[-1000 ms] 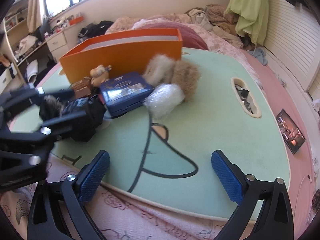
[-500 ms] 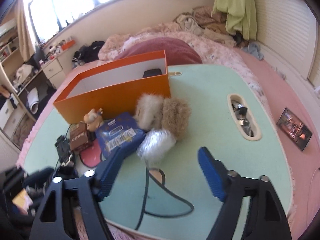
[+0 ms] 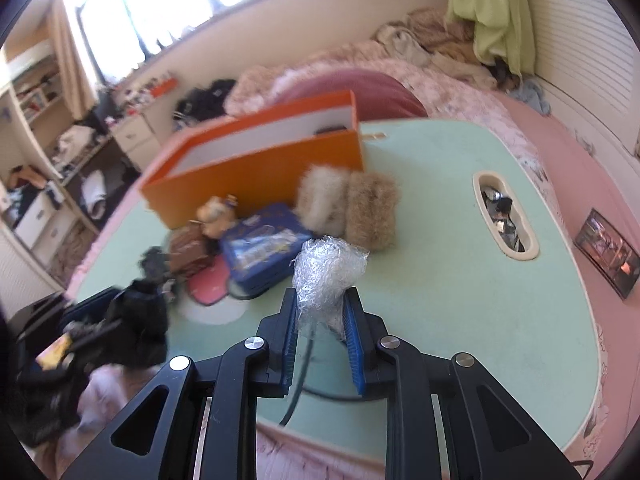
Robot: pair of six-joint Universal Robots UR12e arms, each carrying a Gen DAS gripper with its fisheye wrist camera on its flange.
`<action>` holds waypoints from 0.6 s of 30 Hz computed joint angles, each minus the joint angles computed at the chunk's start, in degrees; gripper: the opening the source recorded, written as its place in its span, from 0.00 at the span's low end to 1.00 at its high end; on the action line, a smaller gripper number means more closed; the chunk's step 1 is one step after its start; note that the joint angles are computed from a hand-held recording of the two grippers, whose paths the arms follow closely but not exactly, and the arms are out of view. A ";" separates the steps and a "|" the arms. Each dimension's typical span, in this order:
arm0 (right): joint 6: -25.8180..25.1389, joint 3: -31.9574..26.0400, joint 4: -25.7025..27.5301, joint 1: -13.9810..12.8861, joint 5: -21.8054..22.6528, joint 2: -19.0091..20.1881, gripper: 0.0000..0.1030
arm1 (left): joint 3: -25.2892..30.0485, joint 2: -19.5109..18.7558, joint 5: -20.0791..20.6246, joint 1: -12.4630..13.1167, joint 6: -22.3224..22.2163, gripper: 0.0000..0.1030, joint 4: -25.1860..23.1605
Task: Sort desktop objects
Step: 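Drop the black bag into the box with the left gripper while the right drops the plastic item in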
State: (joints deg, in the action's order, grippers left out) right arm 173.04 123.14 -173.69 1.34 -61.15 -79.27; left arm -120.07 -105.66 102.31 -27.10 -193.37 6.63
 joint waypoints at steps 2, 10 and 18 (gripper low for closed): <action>0.01 -0.01 -1.18 -0.51 1.93 -0.39 0.21 | 0.09 0.52 0.00 0.69 -0.17 0.31 -0.03; 4.86 -8.98 -2.13 1.60 0.63 2.91 0.21 | 7.34 -0.06 5.43 3.83 -1.23 0.31 -4.13; 7.22 -16.82 0.52 4.65 -5.41 8.37 0.70 | 11.75 -3.59 15.51 5.10 -6.74 0.68 -8.02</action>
State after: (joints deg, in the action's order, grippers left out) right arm 180.27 106.32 -173.17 5.99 -66.56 -70.90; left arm -108.33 -109.26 117.83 -22.00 -200.11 -1.38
